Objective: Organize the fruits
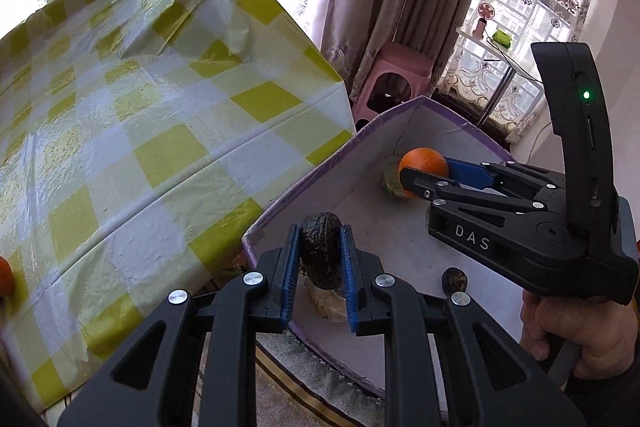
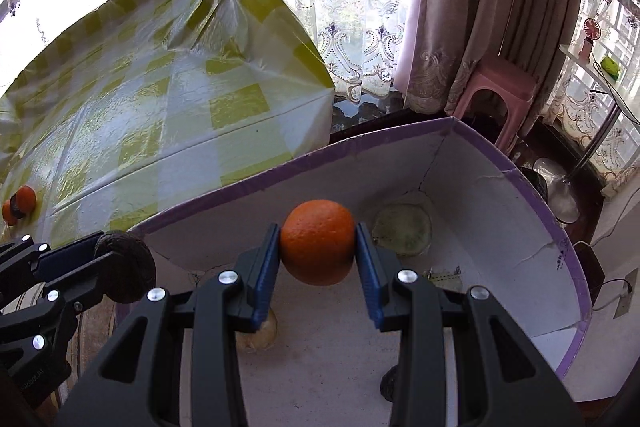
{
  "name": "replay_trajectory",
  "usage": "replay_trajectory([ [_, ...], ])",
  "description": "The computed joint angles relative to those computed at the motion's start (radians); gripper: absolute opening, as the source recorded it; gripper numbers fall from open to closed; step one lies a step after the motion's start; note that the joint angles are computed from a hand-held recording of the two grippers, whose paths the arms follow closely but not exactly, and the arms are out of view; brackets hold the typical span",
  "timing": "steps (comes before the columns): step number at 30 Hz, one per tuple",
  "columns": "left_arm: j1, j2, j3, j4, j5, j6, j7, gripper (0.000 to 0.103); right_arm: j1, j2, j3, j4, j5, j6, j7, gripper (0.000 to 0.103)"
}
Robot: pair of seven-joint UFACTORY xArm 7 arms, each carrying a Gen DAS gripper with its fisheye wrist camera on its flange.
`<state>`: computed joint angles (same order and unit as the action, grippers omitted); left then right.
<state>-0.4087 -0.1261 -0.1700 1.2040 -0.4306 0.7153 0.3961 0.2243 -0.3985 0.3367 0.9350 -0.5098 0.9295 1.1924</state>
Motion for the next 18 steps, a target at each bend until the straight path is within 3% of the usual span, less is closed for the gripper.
replay_trajectory([
  [18, -0.024, 0.165, -0.048, 0.126, 0.166, 0.087, -0.057, 0.018, -0.008, 0.022, -0.041, -0.019, 0.058, 0.025, -0.046, 0.038],
])
